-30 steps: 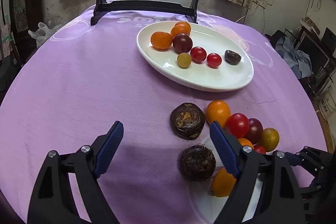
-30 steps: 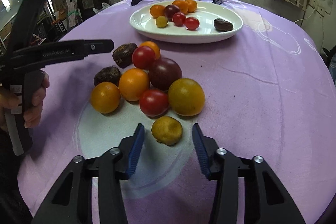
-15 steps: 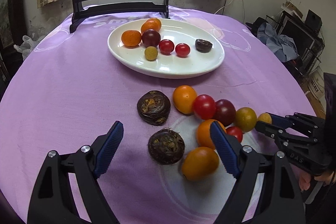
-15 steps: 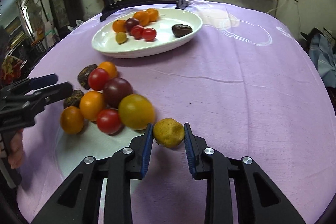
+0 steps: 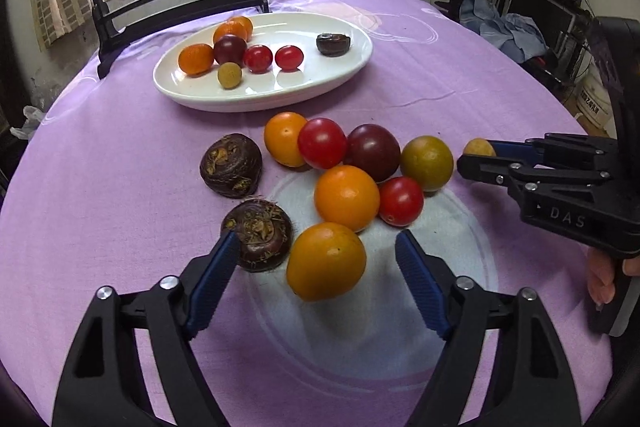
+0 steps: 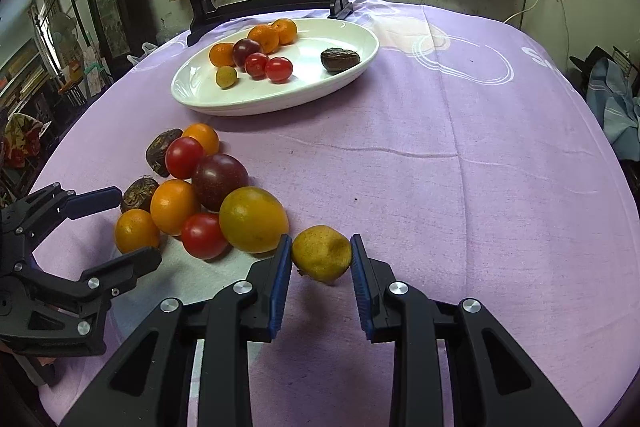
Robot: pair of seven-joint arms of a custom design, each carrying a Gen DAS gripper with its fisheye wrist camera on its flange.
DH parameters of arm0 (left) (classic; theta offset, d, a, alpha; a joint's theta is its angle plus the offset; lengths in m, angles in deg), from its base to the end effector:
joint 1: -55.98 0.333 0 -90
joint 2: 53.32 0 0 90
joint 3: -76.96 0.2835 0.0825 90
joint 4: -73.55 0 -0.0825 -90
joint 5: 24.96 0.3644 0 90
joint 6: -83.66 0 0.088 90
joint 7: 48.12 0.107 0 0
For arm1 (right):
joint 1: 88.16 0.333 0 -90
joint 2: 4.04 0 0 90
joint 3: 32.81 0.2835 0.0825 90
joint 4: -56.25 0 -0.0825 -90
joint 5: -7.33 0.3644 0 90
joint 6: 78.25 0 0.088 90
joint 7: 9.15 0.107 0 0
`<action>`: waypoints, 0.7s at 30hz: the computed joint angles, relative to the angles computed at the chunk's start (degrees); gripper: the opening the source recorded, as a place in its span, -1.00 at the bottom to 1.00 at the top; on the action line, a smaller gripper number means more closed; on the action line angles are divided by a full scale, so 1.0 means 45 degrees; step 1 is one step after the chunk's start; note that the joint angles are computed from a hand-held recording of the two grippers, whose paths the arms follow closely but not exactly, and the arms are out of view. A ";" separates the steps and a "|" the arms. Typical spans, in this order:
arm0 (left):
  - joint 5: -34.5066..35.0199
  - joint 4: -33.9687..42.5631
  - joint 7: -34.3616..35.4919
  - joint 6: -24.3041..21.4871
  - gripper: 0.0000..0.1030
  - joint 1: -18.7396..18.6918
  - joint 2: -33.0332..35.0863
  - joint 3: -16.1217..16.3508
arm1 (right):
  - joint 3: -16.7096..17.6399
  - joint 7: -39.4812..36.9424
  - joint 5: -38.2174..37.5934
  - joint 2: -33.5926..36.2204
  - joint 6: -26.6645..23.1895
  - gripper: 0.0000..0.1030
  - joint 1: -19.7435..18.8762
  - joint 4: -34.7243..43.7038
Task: Organize fruits
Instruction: 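Grasp the orange tomato with the left tool while the right tool grasps a yellow fruit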
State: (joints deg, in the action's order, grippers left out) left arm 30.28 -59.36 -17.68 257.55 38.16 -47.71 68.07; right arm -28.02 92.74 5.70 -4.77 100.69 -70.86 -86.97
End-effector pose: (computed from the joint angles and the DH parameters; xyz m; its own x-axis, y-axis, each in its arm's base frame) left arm 0.4386 -0.2903 0.3323 -0.3429 -0.9393 -0.0056 -0.7368 0.2727 -0.6187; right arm 0.4629 0.1905 0.3449 0.2370 -0.9659 -0.1044 -0.8001 -0.1332 -0.5849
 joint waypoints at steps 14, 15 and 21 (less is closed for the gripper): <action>-0.3886 -0.1042 0.2976 0.0200 -0.11 0.0520 -0.0457 -0.0809 | 0.0037 0.0111 -0.0320 -0.0017 -0.0003 -0.42 0.0014 -0.0008; -0.4138 -0.0968 0.3243 0.0054 -0.13 0.0428 -0.0364 -0.0813 | 0.0038 0.0146 -0.0366 -0.0024 -0.0004 -0.42 0.0011 -0.0012; -0.3357 -0.0439 0.2221 0.0099 -0.13 -0.0164 0.0148 -0.0107 | 0.0055 0.0321 -0.0635 -0.0046 0.0011 -0.42 0.0001 -0.0024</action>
